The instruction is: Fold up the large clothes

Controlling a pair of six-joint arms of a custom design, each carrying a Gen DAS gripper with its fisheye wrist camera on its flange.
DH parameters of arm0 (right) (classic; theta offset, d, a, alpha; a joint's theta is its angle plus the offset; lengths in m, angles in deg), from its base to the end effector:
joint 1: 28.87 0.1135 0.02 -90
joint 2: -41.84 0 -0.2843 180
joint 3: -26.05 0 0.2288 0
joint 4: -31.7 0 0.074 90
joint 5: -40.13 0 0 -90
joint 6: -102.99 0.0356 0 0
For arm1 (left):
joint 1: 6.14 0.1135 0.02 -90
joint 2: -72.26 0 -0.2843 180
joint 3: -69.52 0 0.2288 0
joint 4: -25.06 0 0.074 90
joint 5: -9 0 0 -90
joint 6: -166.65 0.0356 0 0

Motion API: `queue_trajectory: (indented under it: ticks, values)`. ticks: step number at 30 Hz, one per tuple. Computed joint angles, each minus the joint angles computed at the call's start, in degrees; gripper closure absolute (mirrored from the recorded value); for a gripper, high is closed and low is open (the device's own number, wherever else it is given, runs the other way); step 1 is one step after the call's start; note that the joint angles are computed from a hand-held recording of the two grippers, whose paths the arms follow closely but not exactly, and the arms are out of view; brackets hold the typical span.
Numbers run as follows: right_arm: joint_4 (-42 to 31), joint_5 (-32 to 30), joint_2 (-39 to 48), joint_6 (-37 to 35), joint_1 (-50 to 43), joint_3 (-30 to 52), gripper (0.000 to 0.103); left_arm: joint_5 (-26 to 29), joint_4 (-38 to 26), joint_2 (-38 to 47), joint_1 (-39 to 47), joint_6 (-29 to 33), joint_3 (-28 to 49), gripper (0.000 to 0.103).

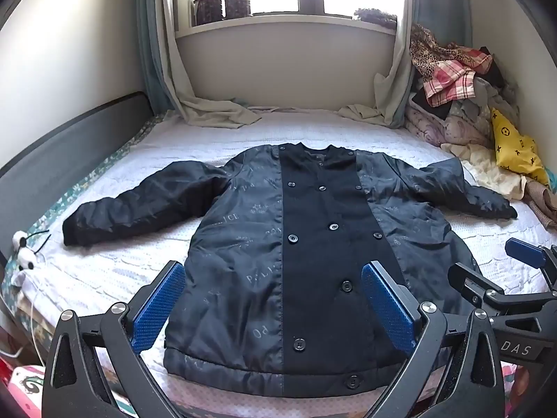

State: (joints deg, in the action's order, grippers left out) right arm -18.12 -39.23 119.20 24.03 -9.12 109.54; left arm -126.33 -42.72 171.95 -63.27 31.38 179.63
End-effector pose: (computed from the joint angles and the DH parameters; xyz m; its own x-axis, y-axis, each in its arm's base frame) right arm 0.2508 0.0831 0.3401 -0.6776 -0.0433 -0.7341 -0.0781 0.9969 0.0133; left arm 0.2092 -0.2771 0.3517 -0.5932 -0.0022 -0.8050 -0.0556 0.9977 0.0383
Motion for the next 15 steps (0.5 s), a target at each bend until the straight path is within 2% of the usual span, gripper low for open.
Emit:
queue_trajectory:
  ticks: [15]
  values:
    - [-0.15, -0.46, 0.16, -0.03, -0.65, -0.05, 0.0, 0.68, 2.37, -0.06, 0.29, -0.41, -2.62, 0.0]
